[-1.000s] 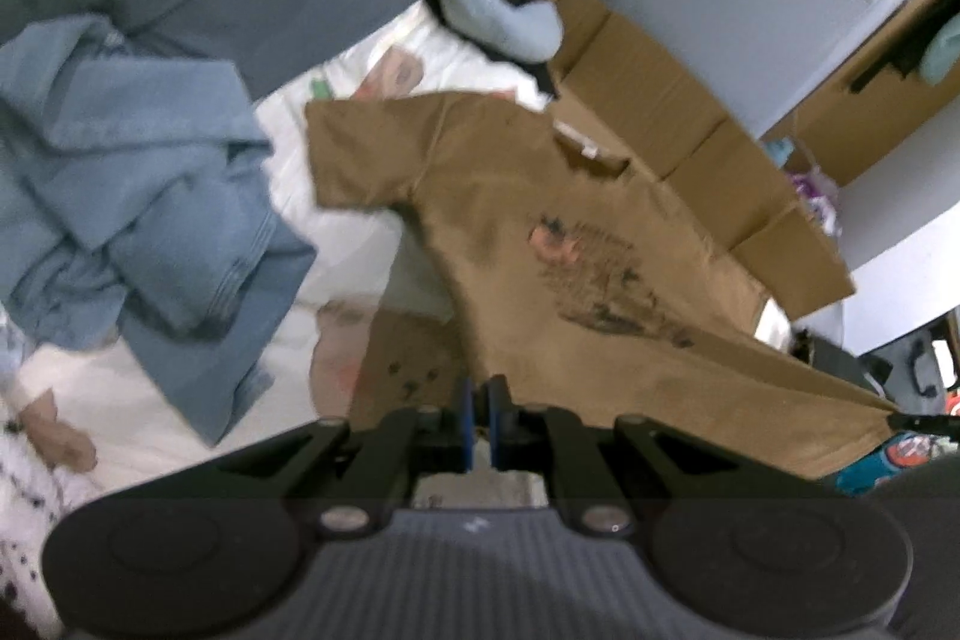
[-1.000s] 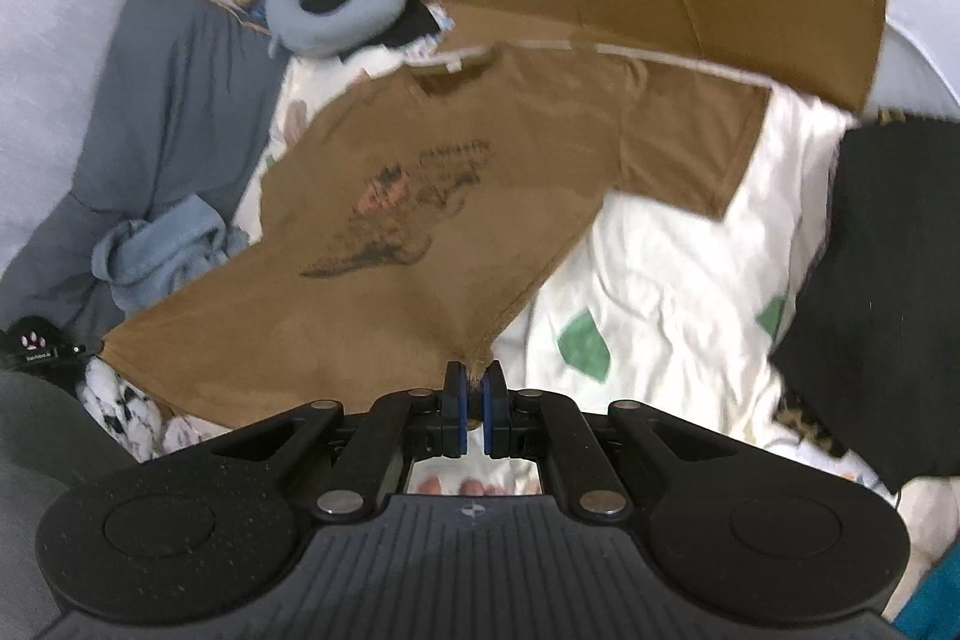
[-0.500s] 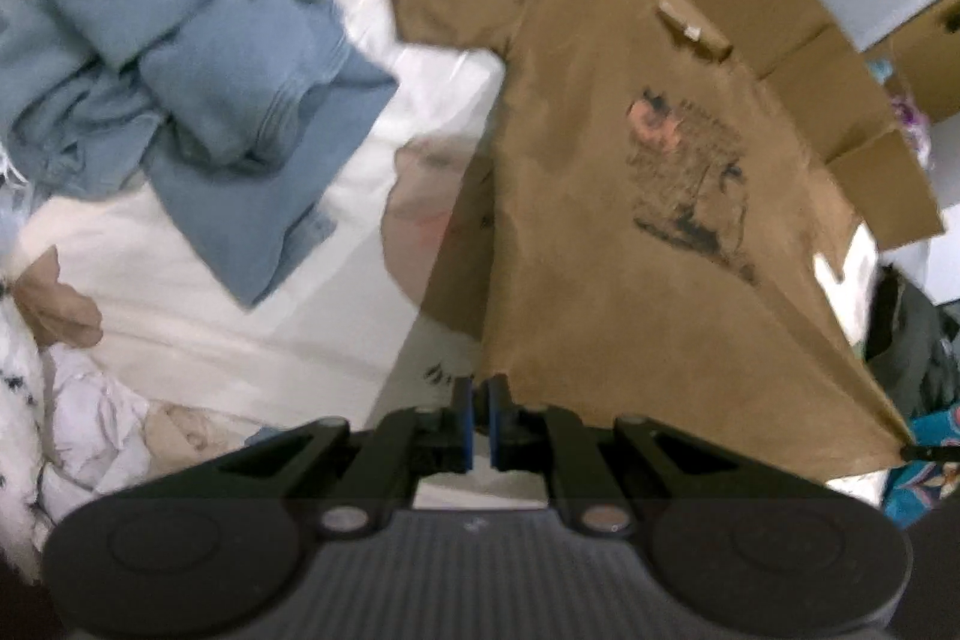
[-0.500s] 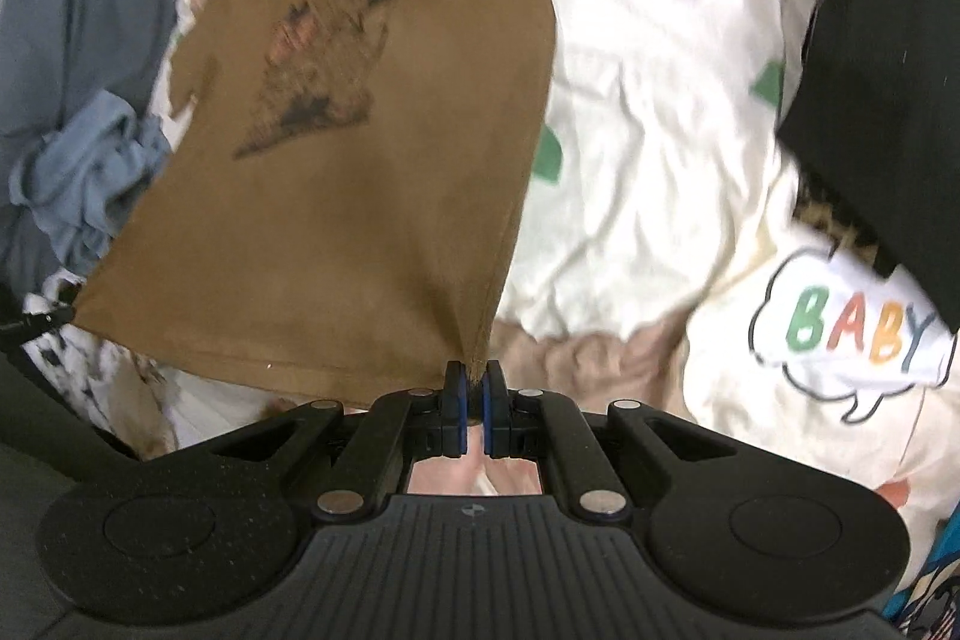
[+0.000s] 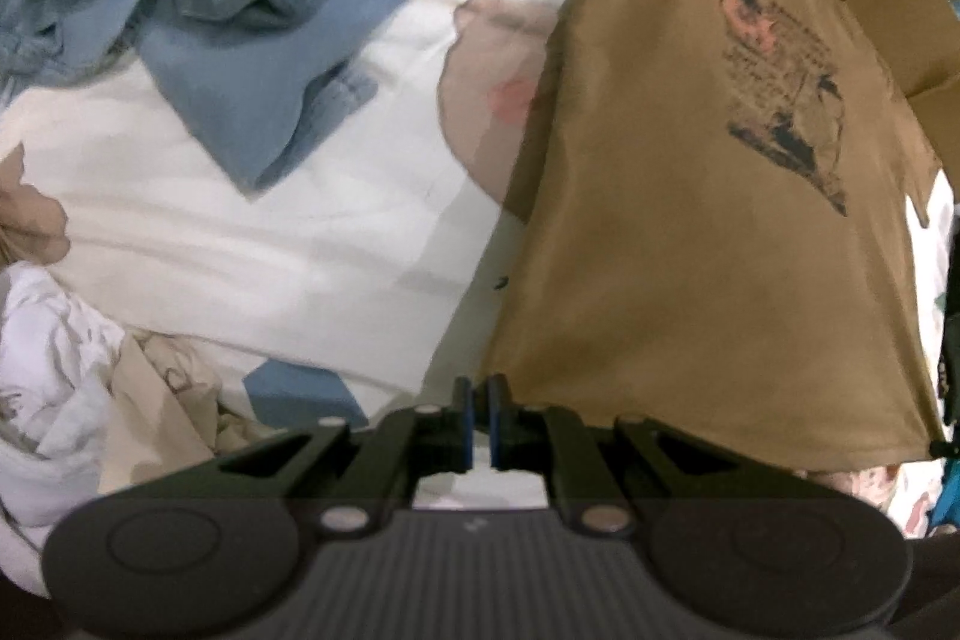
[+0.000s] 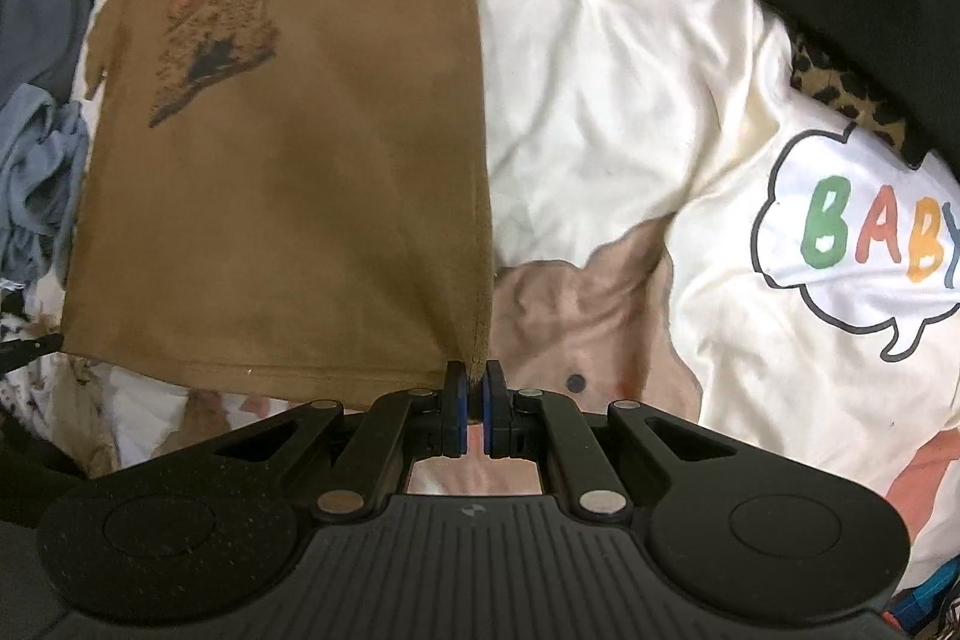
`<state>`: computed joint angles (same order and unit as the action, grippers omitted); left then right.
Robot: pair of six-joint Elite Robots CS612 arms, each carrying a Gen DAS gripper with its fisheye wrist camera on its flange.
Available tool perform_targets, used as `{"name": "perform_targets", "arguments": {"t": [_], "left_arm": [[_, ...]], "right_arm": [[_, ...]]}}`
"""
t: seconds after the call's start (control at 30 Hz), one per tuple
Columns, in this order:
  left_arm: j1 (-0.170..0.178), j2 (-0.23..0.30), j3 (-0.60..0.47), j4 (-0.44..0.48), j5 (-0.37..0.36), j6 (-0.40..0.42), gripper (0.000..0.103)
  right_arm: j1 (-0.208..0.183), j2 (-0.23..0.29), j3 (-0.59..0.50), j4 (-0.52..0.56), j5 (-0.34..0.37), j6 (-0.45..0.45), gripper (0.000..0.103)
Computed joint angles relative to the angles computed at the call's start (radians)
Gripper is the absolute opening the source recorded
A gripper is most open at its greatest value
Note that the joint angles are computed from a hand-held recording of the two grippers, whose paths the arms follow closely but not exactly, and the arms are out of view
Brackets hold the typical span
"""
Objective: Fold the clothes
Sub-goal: 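Lower the hem with both grippers back onto the duvet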
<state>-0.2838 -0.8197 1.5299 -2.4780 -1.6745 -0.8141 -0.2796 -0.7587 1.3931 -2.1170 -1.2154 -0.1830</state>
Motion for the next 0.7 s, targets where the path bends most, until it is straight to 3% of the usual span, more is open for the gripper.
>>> {"name": "perform_targets", "arguments": {"t": [0.7], "left_arm": [[0.005, 0.068, -0.047, 0.113, -0.036, 0.001, 0.004]], "right_arm": [[0.017, 0.063, -0.006, -0.021, -0.071, 0.076, 0.002]]}}
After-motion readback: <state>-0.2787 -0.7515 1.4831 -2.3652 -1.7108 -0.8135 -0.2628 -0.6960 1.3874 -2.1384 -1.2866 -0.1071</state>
